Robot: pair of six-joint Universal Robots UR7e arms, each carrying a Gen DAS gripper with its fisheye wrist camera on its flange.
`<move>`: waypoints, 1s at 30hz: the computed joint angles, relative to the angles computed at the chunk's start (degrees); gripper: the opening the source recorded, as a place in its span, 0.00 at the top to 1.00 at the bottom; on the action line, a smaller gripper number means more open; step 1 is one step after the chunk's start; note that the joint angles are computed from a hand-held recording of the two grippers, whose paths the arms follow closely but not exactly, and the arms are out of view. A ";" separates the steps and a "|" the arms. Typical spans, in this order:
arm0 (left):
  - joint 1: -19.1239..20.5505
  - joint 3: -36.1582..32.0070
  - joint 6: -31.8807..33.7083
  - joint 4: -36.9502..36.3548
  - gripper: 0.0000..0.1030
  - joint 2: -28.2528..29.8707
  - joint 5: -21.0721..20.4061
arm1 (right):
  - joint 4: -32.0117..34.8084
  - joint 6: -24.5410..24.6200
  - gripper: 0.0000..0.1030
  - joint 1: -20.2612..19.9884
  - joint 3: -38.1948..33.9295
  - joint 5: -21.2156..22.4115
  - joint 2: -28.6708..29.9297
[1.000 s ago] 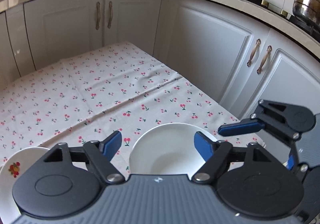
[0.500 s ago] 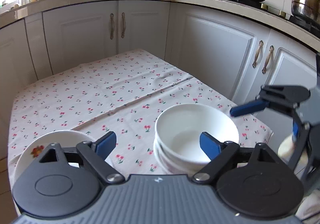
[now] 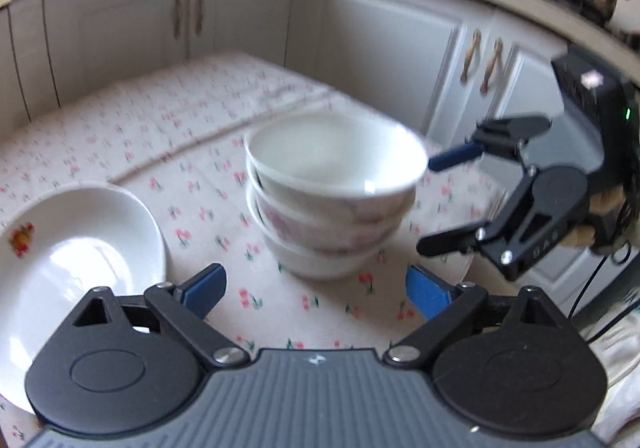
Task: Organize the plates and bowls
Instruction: 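Bring both grippers to opposite sides of the bowl stack and close them on it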
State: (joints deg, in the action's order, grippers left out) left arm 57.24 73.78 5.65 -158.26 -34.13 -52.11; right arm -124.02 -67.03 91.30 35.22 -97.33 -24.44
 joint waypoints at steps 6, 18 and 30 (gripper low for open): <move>1.05 -1.96 0.14 2.19 0.06 2.22 0.49 | -0.52 -1.92 0.00 0.13 -0.79 -2.16 1.75; 1.18 -5.61 6.11 6.95 0.01 4.50 2.33 | 3.34 -2.79 0.00 -0.48 -4.85 -0.85 4.21; 2.96 -9.04 11.25 9.83 0.03 4.22 -2.45 | 6.06 -6.06 0.00 -0.31 -9.59 0.14 6.43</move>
State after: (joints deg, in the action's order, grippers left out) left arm 60.20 64.74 16.90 -148.43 -29.91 -54.56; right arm -117.96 -73.09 90.98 25.63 -97.19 -18.01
